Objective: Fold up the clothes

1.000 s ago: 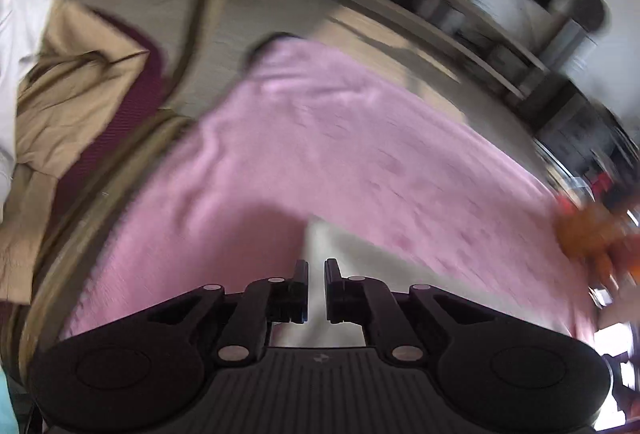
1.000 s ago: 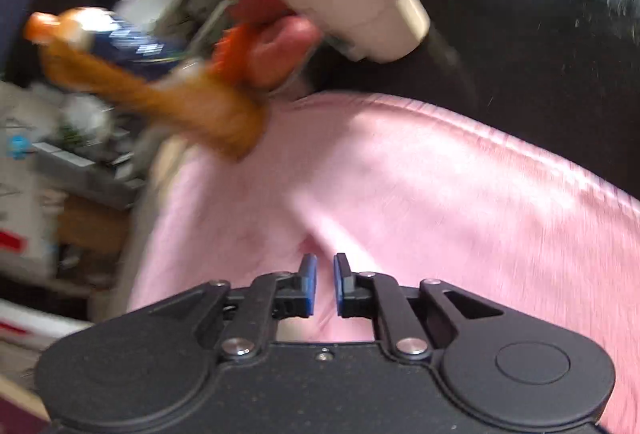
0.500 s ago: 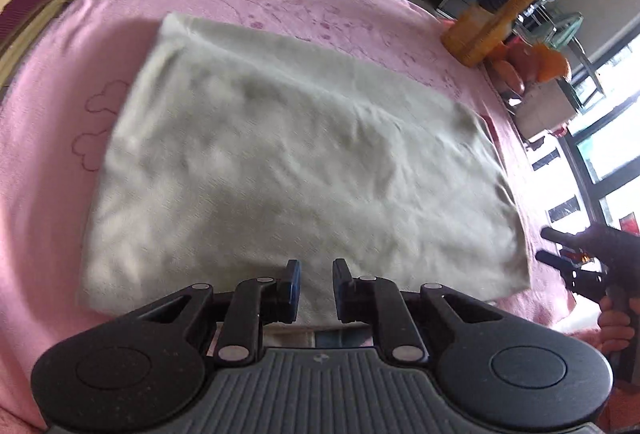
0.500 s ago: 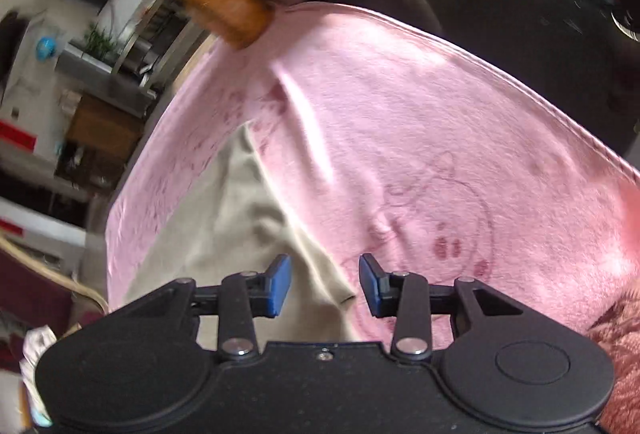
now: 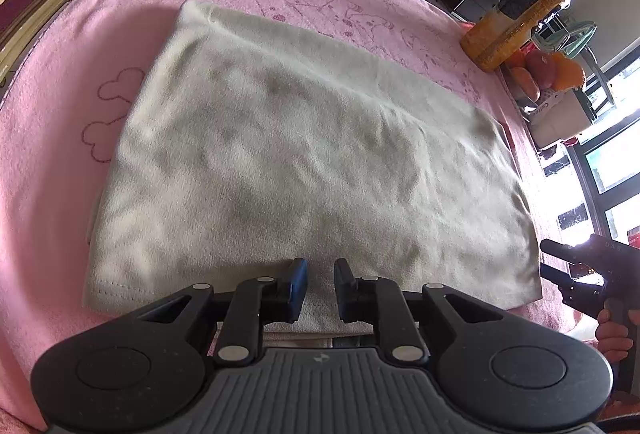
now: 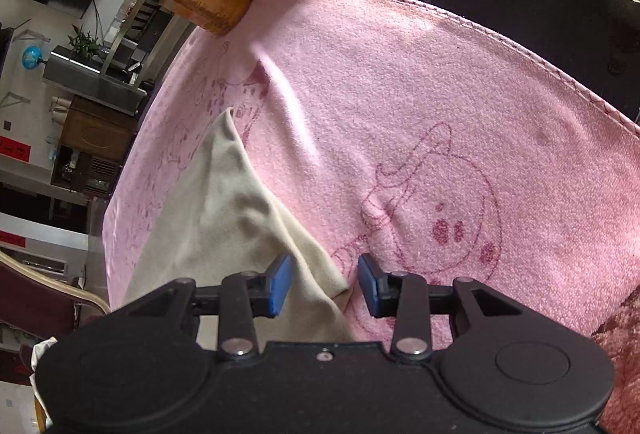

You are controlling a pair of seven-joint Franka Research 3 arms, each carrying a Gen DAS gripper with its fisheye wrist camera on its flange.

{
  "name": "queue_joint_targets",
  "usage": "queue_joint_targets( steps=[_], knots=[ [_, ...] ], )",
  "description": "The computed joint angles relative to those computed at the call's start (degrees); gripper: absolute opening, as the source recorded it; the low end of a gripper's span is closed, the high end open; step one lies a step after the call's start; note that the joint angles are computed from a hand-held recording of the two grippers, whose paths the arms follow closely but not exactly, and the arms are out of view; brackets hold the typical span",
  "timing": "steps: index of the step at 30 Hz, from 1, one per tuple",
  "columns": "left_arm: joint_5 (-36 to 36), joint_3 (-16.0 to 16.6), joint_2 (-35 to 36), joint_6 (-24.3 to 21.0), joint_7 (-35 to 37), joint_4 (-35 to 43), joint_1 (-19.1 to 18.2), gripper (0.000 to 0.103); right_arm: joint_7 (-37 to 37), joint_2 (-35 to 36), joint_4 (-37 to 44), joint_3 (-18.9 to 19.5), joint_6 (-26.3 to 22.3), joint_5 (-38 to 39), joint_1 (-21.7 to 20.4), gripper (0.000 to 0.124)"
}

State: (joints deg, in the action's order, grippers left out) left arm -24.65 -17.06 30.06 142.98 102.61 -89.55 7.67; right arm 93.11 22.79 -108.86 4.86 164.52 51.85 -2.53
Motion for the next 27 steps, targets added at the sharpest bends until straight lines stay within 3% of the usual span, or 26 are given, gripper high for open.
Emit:
queue_joint_targets(
  steps=[4, 8, 11, 16, 19, 27],
  knots=[
    [-0.3, -0.3, 0.0, -0.2, 0.6, 0.0, 0.2, 0.015, 2.1, 0.6, 0.8, -1.1, -0.3, -3.0, 1.1, 0.037],
    [-4.0, -2.7, -1.1, -0.3, 6.4, -1.3, 1.9, 0.015, 4.3, 1.0, 1.2, -1.7, 0.1, -5.5, 1.7, 0.037],
    [-5.5, -2.1, -1.1, -0.3, 6.7, -1.1, 1.4, 0.015, 4.4, 0.9, 0.8, -1.4, 0.8, -6.6, 1.5, 0.037],
    [-3.6, 0.1, 0.0, -0.9, 2.5, 0.4, -0.1, 0.015, 0.2, 1.1, 0.9, 1.8, 1.0, -1.1, -1.7, 0.036],
    [-2.2, 0.4, 0.6, -1.6, 0.8, 1.1, -0.3, 0.015, -6.0, 1.5, 1.9, 4.5, -1.7, 6.4, -4.6, 0.036],
    [-1.7, -0.1, 0.6, -1.7, 0.2, 1.0, 0.2, 0.015, -11.3, 1.7, 2.2, 3.1, -2.2, 16.4, -3.7, 0.032]
  ],
)
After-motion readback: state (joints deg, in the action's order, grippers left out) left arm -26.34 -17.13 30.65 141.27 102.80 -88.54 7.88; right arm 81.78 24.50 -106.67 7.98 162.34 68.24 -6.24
